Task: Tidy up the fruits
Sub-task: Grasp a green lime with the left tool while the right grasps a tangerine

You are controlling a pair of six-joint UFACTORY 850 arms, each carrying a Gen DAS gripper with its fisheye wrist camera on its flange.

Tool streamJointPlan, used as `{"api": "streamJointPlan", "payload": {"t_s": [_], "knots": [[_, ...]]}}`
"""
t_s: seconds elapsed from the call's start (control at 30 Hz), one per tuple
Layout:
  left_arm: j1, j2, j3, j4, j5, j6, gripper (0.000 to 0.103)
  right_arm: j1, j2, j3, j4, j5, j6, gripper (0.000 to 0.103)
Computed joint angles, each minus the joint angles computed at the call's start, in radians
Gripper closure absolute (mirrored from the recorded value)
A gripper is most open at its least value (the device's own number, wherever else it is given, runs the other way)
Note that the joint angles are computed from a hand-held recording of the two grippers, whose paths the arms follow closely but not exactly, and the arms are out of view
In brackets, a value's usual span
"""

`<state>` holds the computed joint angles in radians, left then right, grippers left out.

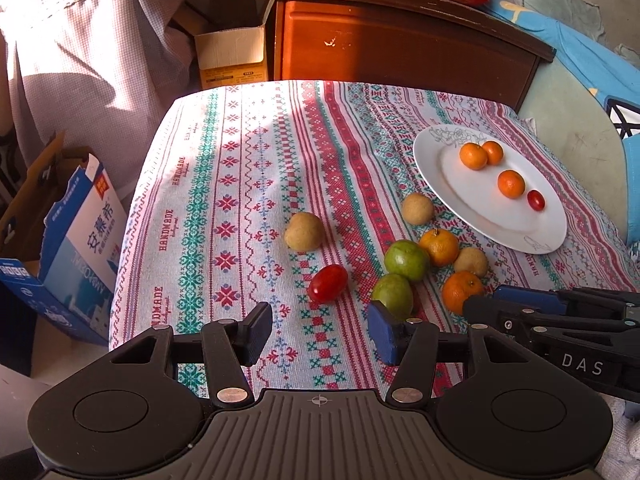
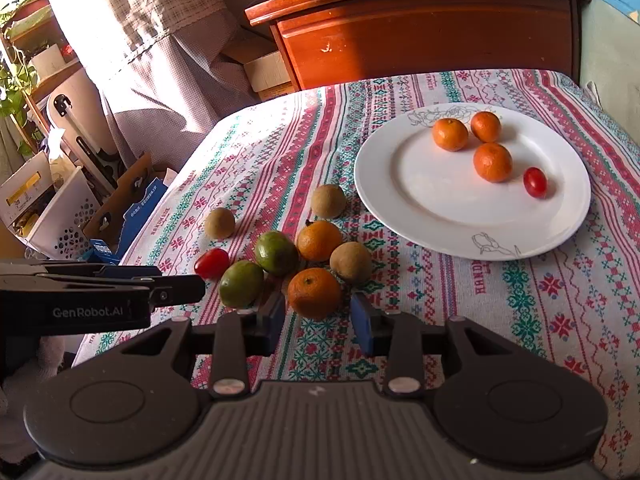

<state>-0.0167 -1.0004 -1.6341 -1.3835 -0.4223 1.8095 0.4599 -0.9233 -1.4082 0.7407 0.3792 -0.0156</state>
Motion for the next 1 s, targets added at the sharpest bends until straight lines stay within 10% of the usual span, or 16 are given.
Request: {"api": "streamJointPlan", "payload": {"t_s": [1.0], "knots": [[-0.043, -0.023, 0.021, -0.141, -0.044, 0.211, 0.07, -0.018, 0.041, 0.076, 0.001, 0.009, 0.048, 0.072]]}}
